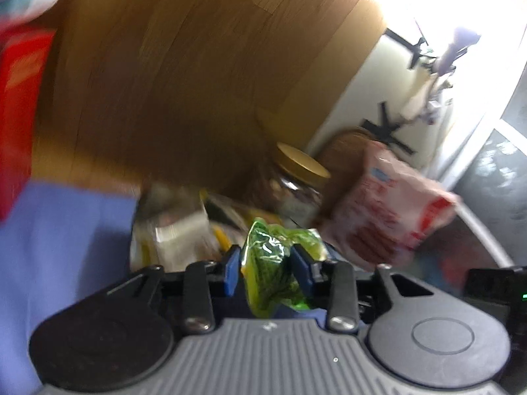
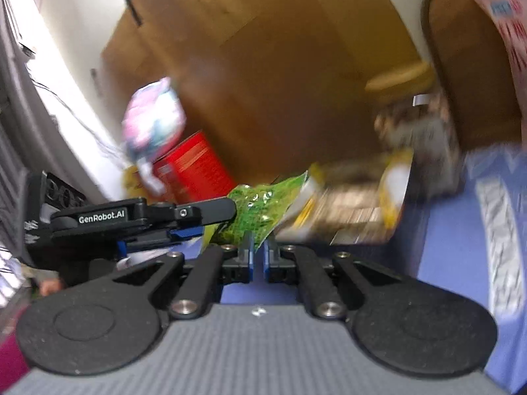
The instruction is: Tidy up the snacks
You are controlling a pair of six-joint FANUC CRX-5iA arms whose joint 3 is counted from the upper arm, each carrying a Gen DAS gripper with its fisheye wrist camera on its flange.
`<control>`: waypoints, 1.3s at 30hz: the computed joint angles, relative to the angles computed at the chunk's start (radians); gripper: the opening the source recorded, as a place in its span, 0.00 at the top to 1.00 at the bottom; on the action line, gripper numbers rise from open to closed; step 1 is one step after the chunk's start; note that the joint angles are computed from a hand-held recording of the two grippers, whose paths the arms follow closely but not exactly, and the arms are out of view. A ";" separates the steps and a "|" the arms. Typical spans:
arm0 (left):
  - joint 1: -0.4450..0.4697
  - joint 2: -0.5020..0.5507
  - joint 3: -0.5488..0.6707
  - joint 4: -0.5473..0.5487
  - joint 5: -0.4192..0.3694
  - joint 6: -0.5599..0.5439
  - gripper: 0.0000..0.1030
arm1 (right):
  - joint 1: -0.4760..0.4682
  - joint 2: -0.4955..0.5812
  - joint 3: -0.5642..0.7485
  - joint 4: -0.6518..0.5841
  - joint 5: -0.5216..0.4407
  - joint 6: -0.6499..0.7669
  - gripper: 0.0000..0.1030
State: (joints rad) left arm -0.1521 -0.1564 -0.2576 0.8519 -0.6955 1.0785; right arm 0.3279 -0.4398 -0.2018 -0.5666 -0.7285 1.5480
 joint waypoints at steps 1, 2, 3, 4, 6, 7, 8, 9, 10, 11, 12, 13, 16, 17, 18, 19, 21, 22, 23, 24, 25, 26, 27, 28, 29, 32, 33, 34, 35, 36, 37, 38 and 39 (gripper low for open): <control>-0.011 0.024 0.029 -0.064 0.030 0.025 0.63 | 0.021 0.027 0.004 0.050 0.034 -0.012 0.89; -0.020 0.043 0.060 -0.145 0.049 0.066 0.62 | 0.039 0.039 -0.002 0.098 0.059 -0.026 0.89; -0.033 0.064 0.103 -0.265 0.061 0.139 0.62 | 0.075 0.052 -0.017 0.175 0.094 -0.054 0.89; -0.041 0.077 0.134 -0.350 0.059 0.190 0.62 | 0.115 0.062 -0.042 0.273 0.137 -0.095 0.88; -0.062 0.092 0.169 -0.471 0.062 0.271 0.62 | 0.157 0.073 -0.082 0.402 0.184 -0.171 0.79; -0.069 0.094 0.175 -0.505 0.062 0.295 0.62 | 0.161 0.071 -0.098 0.412 0.204 -0.182 0.72; -0.075 0.093 0.180 -0.536 0.058 0.319 0.61 | 0.157 0.067 -0.107 0.411 0.220 -0.187 0.69; -0.081 0.090 0.186 -0.569 0.053 0.346 0.60 | 0.163 0.056 -0.131 0.435 0.245 -0.217 0.69; -0.086 0.086 0.187 -0.592 0.051 0.367 0.60 | 0.170 0.045 -0.151 0.467 0.264 -0.254 0.69; -0.090 0.079 0.188 -0.611 0.045 0.386 0.59 | 0.176 0.026 -0.176 0.501 0.282 -0.298 0.69; -0.094 0.071 0.190 -0.631 0.037 0.407 0.59 | 0.181 0.007 -0.201 0.534 0.300 -0.343 0.69; -0.092 0.065 0.194 -0.640 0.027 0.417 0.58 | 0.187 -0.015 -0.227 0.570 0.317 -0.392 0.69; -0.100 0.039 0.202 -0.682 -0.003 0.463 0.57 | 0.212 -0.074 -0.285 0.673 0.347 -0.537 0.69; -0.103 0.027 0.204 -0.698 -0.017 0.481 0.56 | 0.221 -0.099 -0.304 0.695 0.349 -0.573 0.69; -0.107 0.018 0.208 -0.716 -0.031 0.498 0.56 | 0.232 -0.124 -0.328 0.728 0.354 -0.620 0.69; -0.114 0.007 0.211 -0.740 -0.047 0.523 0.56 | 0.246 -0.147 -0.353 0.769 0.358 -0.673 0.69; -0.126 -0.015 0.208 -0.774 -0.071 0.558 0.55 | 0.278 -0.190 -0.400 0.859 0.353 -0.784 0.69; -0.131 -0.028 0.204 -0.790 -0.083 0.573 0.54 | 0.298 -0.214 -0.426 0.909 0.343 -0.843 0.68; -0.139 -0.039 0.200 -0.807 -0.095 0.589 0.53 | 0.320 -0.233 -0.448 0.957 0.333 -0.899 0.68; -0.143 -0.055 0.191 -0.820 -0.105 0.598 0.52 | 0.340 -0.255 -0.470 1.002 0.321 -0.950 0.67; -0.151 -0.073 0.183 -0.839 -0.115 0.611 0.51 | 0.363 -0.274 -0.494 1.054 0.309 -1.009 0.64; -0.159 -0.088 0.175 -0.857 -0.124 0.624 0.50 | 0.387 -0.296 -0.521 1.114 0.293 -1.072 0.60; -0.168 -0.105 0.165 -0.874 -0.133 0.637 0.49 | 0.412 -0.318 -0.549 1.176 0.277 -1.134 0.60; -0.176 -0.120 0.155 -0.888 -0.139 0.648 0.48 | 0.434 -0.336 -0.571 1.227 0.258 -1.183 0.60; -0.182 -0.135 0.145 -0.897 -0.146 0.657 0.48 | 0.461 -0.353 -0.590 1.266 0.234 -1.221 0.60; -0.212 -0.182 0.117 -0.952 -0.166 0.694 0.46 | 0.541 -0.400 -0.631 1.333 0.160 -1.314 0.60; -0.228 -0.198 0.111 -0.985 -0.175 0.717 0.45 | 0.571 -0.417 -0.643 1.349 0.133 -1.346 0.60; -0.243 -0.210 0.107 -1.010 -0.183 0.737 0.44 | 0.596 -0.431 -0.651 1.358 0.110 -1.370 0.60; -0.252 -0.223 0.099 -1.026 -0.188 0.749 0.44 | 0.619 -0.443 -0.658 1.366 0.089 -1.388 0.60; -0.261 -0.237 0.090 -1.038 -0.193 0.761 0.42 | 0.648 -0.456 -0.664 1.376 0.061 -1.407 0.60; -0.270 -0.252 0.080 -1.051 -0.199 0.774 0.41 | 0.678 -0.469 -0.670 1.390 0.034 -1.427 0.60; -0.279 -0.262 0.074 -1.062 -0.205 0.785 0.40 | 0.711 -0.482 -0.676 1.403 0.003 -1.444 0.60; -0.289 -0.271 0.068 -1.076 -0.210 0.796 0.39 | 0.737 -0.493 -0.681 1.413 -0.021 -1.455 0.60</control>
